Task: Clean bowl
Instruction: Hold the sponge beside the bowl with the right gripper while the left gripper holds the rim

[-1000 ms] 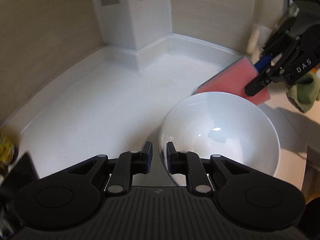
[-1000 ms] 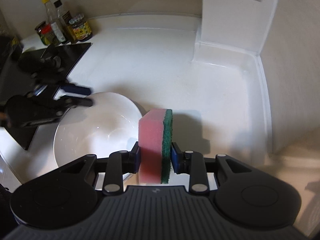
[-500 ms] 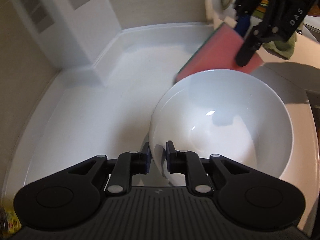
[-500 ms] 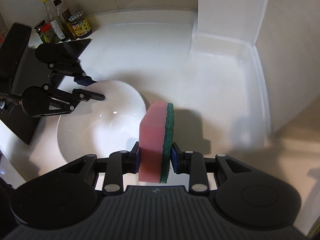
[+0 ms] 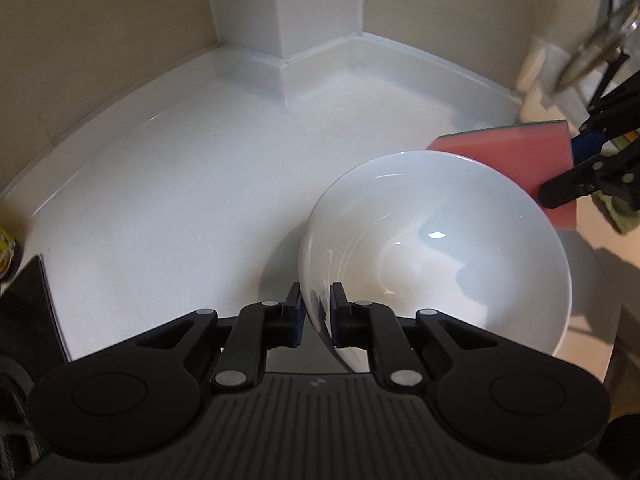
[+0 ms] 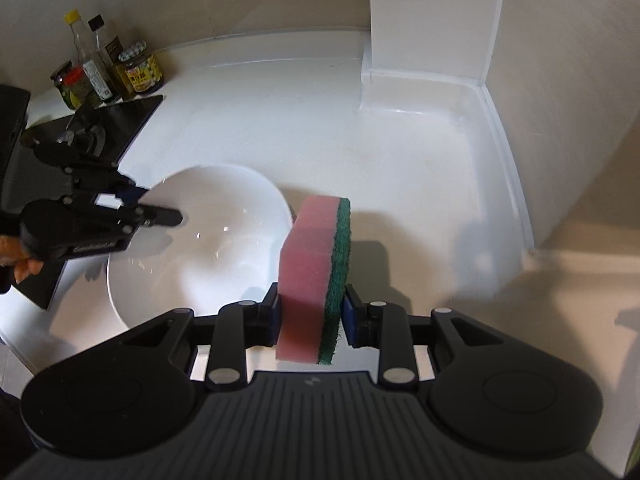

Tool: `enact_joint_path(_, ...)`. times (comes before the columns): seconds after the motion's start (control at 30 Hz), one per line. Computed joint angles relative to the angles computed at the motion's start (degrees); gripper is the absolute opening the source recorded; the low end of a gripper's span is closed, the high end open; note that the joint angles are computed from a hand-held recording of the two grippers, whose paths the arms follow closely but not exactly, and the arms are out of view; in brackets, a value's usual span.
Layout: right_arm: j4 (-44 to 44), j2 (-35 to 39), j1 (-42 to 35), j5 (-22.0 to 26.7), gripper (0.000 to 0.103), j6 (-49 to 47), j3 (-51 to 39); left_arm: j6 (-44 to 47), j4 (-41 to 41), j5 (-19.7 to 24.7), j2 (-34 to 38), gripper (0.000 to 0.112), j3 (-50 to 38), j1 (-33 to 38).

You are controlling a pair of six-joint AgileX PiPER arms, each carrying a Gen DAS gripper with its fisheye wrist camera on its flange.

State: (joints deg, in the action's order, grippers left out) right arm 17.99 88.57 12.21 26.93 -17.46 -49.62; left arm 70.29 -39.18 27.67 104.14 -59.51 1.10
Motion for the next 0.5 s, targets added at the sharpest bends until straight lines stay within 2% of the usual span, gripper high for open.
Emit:
enact_joint_path(0.07,2.0,0.0,-1.3,2.8,0.026,-4.1,-0.6,4.9,0.6,3.6,1.0,0.011,-2.4,1.2)
enact_joint_path(0.13,4.3,1.0,-3.0,5.2,0.026,-8.5,-2.0,15.0,0.8,6.8,2.7,0.015,-5.4,1.8)
enact_joint_path(0.27,4.5,4.1,-4.6,7.4,0.026,-11.8,-6.6,25.5,1.0,9.7,4.9,0.019,-9.8,0.6)
enact_joint_path(0.37,0.4,5.9,-3.6,8.5,0.026,-9.3,-9.7,20.6,1.0,9.4,5.3,0.020,-10.9,0.0)
enact_joint_path(0.5,1.2,5.8,-3.6,8.3,0.026,-10.1,-9.4,11.1,-1.1,3.1,-1.2,0.020,-2.6,0.8)
